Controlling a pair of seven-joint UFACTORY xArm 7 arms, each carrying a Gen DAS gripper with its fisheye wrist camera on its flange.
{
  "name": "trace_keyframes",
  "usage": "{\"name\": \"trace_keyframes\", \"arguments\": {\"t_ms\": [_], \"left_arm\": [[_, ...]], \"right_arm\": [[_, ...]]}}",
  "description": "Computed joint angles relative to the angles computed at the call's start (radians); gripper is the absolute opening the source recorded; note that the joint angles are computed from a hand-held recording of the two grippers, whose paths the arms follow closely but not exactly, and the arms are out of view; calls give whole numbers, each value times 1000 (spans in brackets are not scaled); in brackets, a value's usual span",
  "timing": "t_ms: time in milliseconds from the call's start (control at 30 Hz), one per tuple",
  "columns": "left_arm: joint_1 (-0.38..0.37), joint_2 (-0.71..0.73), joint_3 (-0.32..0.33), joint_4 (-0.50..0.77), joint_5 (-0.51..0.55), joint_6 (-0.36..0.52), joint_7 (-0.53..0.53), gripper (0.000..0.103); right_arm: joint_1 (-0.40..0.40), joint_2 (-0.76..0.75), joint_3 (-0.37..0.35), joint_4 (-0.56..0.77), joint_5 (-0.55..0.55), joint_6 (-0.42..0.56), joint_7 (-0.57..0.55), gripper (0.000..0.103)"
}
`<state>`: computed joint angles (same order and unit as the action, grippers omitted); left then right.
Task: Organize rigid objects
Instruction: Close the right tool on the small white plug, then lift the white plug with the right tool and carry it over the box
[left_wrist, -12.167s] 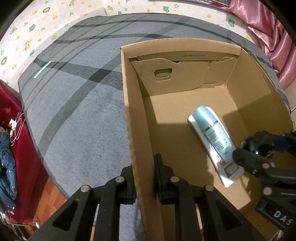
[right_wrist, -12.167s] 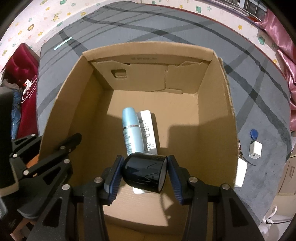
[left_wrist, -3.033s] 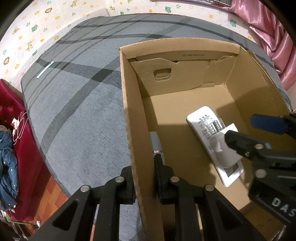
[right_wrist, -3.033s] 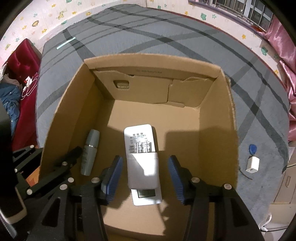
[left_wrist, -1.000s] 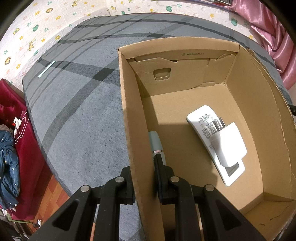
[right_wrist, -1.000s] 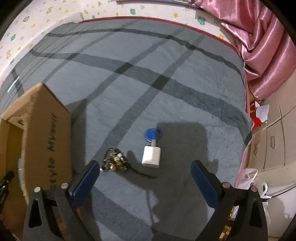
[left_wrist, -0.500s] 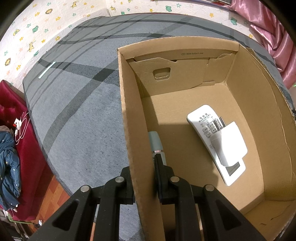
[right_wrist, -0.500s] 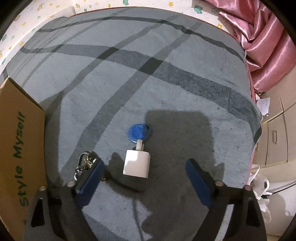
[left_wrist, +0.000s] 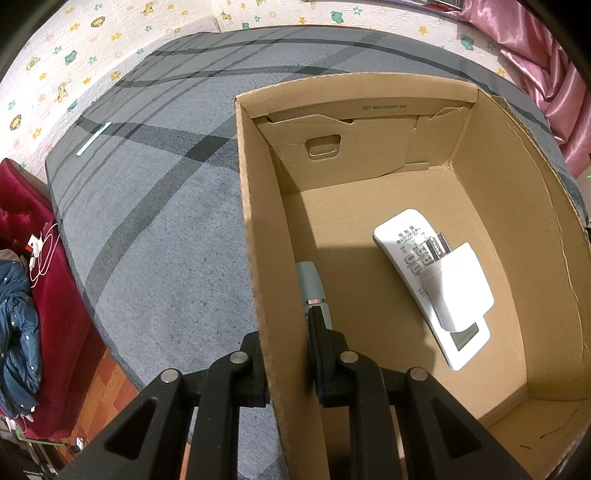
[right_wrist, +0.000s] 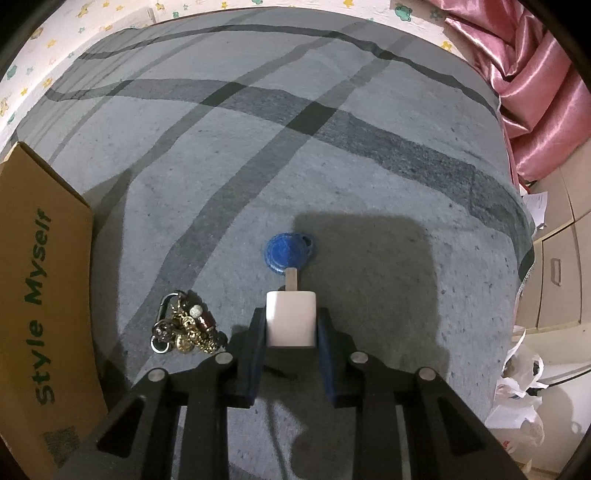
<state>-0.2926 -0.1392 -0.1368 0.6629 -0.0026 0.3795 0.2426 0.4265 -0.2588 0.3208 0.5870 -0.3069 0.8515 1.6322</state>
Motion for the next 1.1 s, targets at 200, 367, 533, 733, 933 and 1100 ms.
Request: {"name": "trace_keyframes", "arguments": {"t_ms": [200,367,533,733,933,1100], "left_arm": [[1,0,-4,-1,11,-3,-12,17],[2,-4,-9,-4,34,-4,-30,17],[-1,-6,-7,-4,32,-1,-31,17],[-3,-5,-3,2,18,8,-22,17],[-3,3,1,9,-2,13,-9,17],[-3,7,0,12,-5,14,-8,17]], "right_arm": [[16,-30,13,2,17,21,2,27],[26,-49,30,26,20,58,5,27],[34,-65,40,58,22,107,-4,27],[42,-71,51,102,19,156,-10,27],[51,-61,67,162,5,208,-16,27],[62,-41,77,220,-17,244,-19,27]]}}
